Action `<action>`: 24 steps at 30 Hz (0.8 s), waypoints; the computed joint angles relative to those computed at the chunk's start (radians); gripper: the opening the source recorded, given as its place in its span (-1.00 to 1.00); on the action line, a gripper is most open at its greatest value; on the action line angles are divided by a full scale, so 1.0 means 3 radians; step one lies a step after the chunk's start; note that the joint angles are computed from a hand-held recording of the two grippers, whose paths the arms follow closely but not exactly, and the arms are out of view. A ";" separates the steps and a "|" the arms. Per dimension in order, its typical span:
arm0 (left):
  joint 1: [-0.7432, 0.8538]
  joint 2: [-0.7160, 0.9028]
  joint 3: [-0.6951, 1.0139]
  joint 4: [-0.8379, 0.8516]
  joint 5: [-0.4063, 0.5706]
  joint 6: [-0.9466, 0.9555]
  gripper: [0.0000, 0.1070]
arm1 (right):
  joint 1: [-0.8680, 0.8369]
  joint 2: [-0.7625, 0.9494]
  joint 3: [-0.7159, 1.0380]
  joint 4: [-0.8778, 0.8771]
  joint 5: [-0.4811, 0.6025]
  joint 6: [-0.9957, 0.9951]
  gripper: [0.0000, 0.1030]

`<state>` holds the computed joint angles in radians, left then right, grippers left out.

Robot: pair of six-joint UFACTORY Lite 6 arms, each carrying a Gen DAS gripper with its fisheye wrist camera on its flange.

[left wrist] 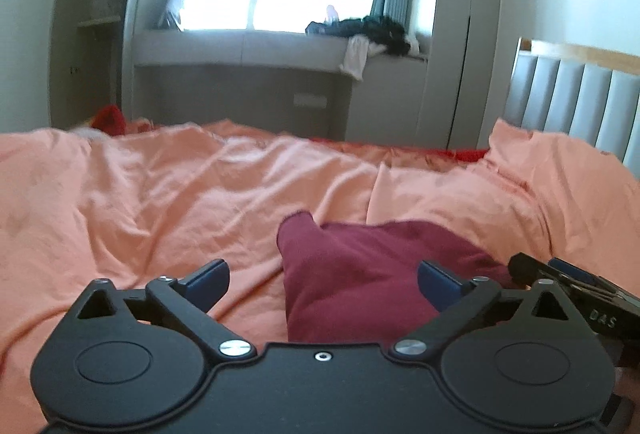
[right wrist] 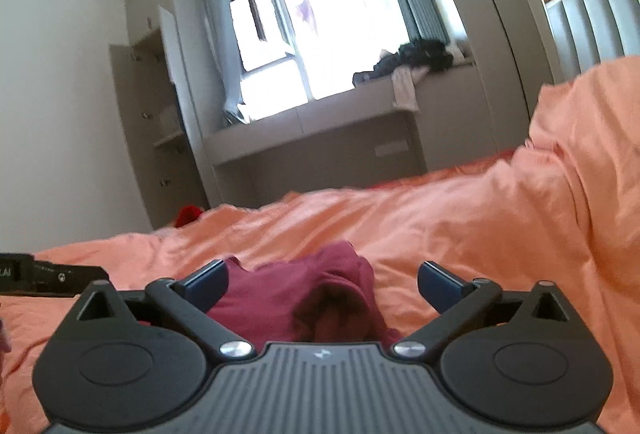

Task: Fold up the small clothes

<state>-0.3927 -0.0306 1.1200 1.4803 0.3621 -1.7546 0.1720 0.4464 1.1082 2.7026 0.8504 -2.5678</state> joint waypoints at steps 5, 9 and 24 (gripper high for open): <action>-0.0359 -0.0602 -0.0534 0.0354 0.0462 -0.0440 0.91 | 0.0023 -0.0472 -0.0649 0.0209 0.0498 -0.0409 1.00; -0.0700 -0.1020 -0.0949 0.0471 0.0886 -0.0628 0.91 | 0.0054 -0.0812 -0.1173 0.0331 0.0814 -0.0560 1.00; -0.1822 -0.1983 -0.2329 0.0462 0.2131 -0.1176 0.92 | 0.0566 -0.1665 -0.2782 0.1131 0.1726 -0.1532 1.00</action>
<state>-0.9393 -0.6255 0.4214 1.6188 1.0015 -2.1074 0.3417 -0.0531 0.2736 3.0420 1.3682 -3.0275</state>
